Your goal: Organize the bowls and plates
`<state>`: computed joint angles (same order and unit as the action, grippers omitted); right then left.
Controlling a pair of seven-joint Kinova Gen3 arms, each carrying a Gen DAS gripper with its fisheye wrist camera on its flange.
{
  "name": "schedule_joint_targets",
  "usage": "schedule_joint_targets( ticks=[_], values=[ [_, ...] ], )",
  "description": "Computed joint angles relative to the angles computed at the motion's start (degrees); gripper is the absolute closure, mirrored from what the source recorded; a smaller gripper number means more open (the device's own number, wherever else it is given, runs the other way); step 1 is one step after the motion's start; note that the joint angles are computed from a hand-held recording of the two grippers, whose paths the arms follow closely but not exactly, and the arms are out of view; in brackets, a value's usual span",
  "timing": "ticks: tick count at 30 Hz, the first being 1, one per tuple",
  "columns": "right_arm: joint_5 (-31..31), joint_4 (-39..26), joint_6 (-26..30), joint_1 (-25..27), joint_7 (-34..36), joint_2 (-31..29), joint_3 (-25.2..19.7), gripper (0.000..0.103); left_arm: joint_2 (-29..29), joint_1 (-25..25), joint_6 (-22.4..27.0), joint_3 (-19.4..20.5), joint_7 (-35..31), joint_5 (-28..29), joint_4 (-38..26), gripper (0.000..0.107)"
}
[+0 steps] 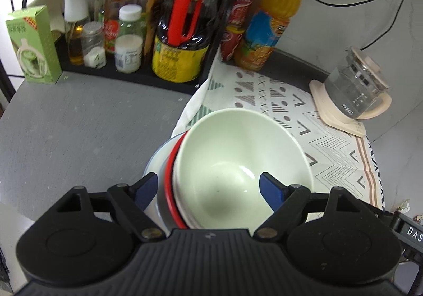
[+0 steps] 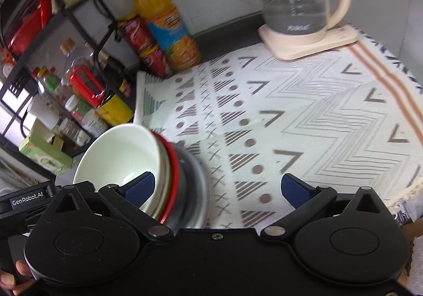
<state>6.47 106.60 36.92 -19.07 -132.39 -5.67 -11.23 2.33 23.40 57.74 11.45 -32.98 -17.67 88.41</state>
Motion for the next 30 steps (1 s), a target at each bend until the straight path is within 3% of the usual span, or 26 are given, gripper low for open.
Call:
schedule_joint_targets(
  ticks=[15,30],
  values=[
    [3.42,7.11,1.46,5.53,-5.01,-11.62,-2.78,0.0,-0.25,7.02,7.04,3.42,4.12,-7.22,-3.66,0.025],
    [4.76,11.0,5.67,12.92,-7.83,-24.59,-12.35,0.0,-6.88,10.18,13.33,10.84,11.46,-12.18,-0.05,0.018]
  ],
)
